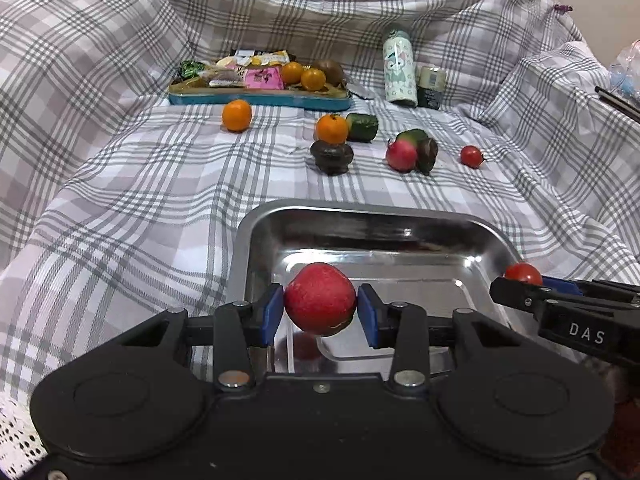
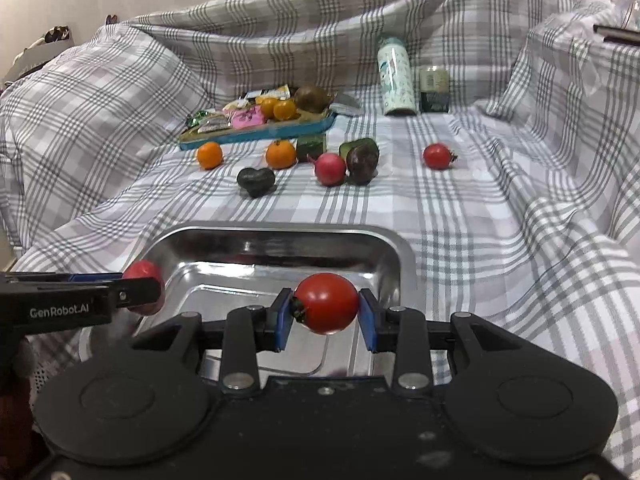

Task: Organize fruits
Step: 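Carry the apple and tomato over the steel tray and open both tools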

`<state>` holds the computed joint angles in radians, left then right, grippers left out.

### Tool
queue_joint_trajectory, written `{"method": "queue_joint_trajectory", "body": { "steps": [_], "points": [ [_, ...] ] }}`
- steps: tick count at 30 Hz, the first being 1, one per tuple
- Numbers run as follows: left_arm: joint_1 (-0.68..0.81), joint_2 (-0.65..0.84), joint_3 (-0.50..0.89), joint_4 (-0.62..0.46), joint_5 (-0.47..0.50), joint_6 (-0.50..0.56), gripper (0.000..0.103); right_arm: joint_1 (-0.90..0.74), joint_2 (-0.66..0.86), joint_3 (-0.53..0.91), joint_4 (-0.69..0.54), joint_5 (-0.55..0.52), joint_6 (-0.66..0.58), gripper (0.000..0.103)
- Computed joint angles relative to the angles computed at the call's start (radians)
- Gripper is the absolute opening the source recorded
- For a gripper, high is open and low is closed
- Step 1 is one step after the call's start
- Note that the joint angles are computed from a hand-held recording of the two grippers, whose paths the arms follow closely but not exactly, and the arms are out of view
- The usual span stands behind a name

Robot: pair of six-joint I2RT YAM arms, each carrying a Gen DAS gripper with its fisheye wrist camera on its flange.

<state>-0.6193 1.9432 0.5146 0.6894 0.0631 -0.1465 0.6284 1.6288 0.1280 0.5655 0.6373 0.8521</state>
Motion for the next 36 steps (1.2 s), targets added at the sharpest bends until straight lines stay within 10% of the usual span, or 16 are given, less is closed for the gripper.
{"method": "queue_joint_trajectory", "body": {
  "steps": [36],
  "points": [
    [0.014, 0.003, -0.013, 0.021, 0.01, -0.024, 0.047, -0.043, 0.065, 0.023, 0.024, -0.062, -0.018, 0.037]
  ]
}}
